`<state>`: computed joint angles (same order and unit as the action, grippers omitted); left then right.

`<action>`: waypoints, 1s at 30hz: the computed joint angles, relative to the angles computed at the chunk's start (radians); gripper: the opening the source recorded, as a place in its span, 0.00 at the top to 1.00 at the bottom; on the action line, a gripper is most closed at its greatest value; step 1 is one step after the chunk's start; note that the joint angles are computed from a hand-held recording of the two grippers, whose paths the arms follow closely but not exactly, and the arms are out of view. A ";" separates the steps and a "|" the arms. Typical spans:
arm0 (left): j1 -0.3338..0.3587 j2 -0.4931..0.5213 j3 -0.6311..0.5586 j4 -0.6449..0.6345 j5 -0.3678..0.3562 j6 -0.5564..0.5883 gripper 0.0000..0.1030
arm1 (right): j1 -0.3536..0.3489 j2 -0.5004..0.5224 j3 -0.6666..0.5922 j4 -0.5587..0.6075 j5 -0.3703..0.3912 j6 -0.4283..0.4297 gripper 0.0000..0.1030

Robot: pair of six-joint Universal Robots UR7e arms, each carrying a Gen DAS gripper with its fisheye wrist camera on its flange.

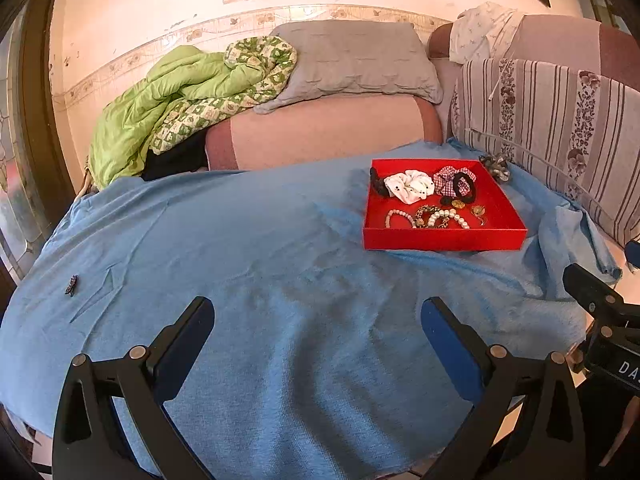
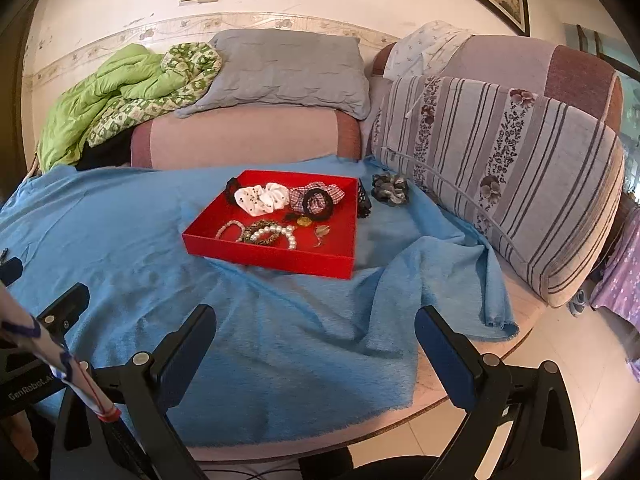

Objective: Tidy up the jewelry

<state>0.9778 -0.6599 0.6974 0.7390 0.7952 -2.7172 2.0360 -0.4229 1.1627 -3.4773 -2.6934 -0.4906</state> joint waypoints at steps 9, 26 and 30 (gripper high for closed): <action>0.001 0.008 -0.002 0.002 -0.013 0.006 0.00 | -0.002 0.001 -0.001 0.021 0.012 0.015 0.02; 0.003 0.013 -0.010 0.010 -0.012 0.003 0.00 | -0.004 0.003 -0.008 0.037 0.010 0.017 0.02; 0.004 0.012 -0.008 0.008 -0.012 0.006 0.00 | -0.004 0.002 -0.007 0.039 0.009 0.019 0.02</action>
<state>0.9819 -0.6483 0.6894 0.7471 0.7828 -2.7114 2.0320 -0.4209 1.1559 -3.4385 -2.6842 -0.4714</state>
